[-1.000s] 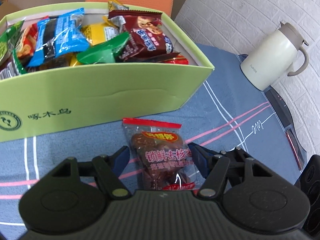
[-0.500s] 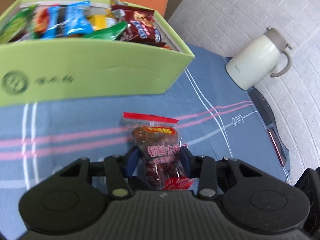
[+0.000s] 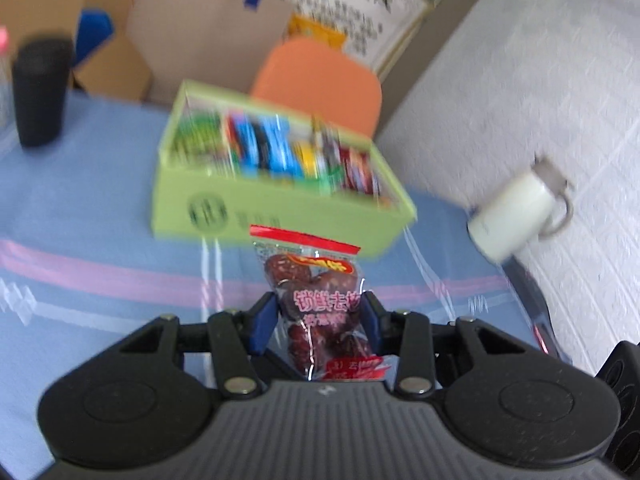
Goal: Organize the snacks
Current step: 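Carry the red-date bag into the green box and open the left gripper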
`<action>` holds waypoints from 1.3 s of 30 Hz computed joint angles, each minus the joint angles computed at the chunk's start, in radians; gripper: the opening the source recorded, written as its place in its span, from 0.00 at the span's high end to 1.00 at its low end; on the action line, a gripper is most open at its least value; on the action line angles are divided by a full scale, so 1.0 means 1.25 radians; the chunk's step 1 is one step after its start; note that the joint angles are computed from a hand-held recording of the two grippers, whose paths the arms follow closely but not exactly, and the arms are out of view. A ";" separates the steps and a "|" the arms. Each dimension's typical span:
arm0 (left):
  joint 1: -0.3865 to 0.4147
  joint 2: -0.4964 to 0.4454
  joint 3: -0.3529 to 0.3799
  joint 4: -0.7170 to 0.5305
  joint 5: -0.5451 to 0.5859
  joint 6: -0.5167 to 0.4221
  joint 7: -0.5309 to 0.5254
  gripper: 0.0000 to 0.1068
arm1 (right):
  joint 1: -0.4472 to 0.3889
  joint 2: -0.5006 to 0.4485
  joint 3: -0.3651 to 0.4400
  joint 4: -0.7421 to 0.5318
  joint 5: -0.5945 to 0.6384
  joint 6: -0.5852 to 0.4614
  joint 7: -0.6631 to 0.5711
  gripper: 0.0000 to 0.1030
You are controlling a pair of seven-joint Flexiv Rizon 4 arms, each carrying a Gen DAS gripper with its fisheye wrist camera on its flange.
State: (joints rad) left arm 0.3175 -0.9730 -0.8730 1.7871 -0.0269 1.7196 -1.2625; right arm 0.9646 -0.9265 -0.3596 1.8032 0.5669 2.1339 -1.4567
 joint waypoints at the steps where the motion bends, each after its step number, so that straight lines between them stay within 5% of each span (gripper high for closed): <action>1: -0.003 0.008 0.003 -0.016 -0.001 0.006 0.001 0.63 | -0.005 -0.002 -0.007 -0.022 -0.012 -0.002 -0.004 0.49; 7: -0.099 0.011 0.081 -0.202 -0.048 -0.032 0.018 0.63 | -0.118 -0.020 0.034 -0.168 -0.136 0.010 -0.035 0.49; 12: -0.224 -0.076 0.160 -0.447 -0.146 -0.159 0.064 0.63 | -0.218 -0.066 0.050 -0.308 -0.218 -0.067 -0.031 0.49; 17: -0.348 -0.175 0.301 -0.676 -0.222 -0.298 0.051 0.63 | -0.295 -0.125 0.074 -0.401 -0.296 -0.144 0.039 0.49; 22: -0.414 -0.266 0.399 -0.852 -0.277 -0.411 0.037 0.63 | -0.368 -0.168 0.123 -0.477 -0.410 -0.239 0.099 0.49; 37: -0.440 -0.326 0.405 -0.924 -0.397 -0.429 0.139 0.60 | -0.365 -0.212 0.061 -0.494 -0.514 -0.261 0.237 0.44; 39: -0.438 -0.326 0.391 -0.917 -0.407 -0.409 0.160 0.44 | -0.373 -0.216 0.066 -0.509 -0.528 -0.272 0.249 0.42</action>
State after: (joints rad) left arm -0.2303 -1.3803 -0.3844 0.6412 -0.5353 1.2085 -1.0623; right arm 0.4983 -1.1970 -0.2777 1.1665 -0.0934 1.7941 -1.1449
